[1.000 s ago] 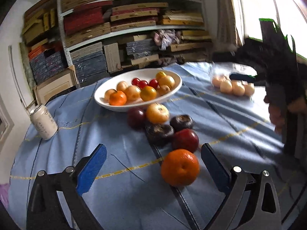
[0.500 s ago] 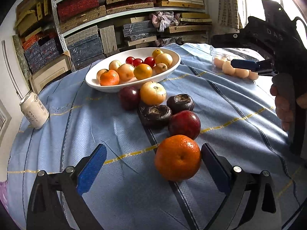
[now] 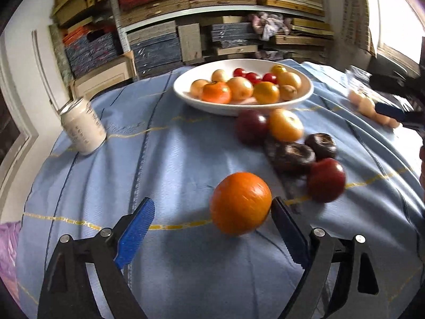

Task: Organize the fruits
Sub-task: 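Withdraw both open tools and move left tool to the orange persimmon, then close left tool on the orange persimmon while right tool grasps a dark red fruit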

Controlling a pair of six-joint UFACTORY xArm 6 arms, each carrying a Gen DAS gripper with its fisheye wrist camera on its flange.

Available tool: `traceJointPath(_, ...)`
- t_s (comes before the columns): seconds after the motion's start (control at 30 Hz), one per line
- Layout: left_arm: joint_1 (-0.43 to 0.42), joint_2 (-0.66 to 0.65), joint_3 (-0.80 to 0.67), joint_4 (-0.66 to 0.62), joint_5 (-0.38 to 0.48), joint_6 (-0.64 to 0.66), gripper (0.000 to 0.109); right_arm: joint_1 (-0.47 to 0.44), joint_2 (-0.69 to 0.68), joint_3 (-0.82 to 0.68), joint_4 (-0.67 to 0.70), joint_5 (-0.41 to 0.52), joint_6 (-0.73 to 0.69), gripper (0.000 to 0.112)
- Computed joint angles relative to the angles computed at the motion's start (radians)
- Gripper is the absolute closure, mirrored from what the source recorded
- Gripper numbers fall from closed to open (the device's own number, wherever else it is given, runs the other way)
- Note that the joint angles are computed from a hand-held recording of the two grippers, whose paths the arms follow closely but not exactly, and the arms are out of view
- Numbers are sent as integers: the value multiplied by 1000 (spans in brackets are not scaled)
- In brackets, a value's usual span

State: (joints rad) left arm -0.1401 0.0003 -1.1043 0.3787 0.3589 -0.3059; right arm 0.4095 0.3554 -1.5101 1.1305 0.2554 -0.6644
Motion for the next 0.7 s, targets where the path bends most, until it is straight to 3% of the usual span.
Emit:
traceJointPath(0.4, 27, 65, -77, -260, 16, 148, 19, 15, 9, 3, -70, 6, 31, 14)
traceJointPath(0.7, 58, 76, -93, -208, 5, 55, 19, 19, 13, 2, -94, 20, 37, 14)
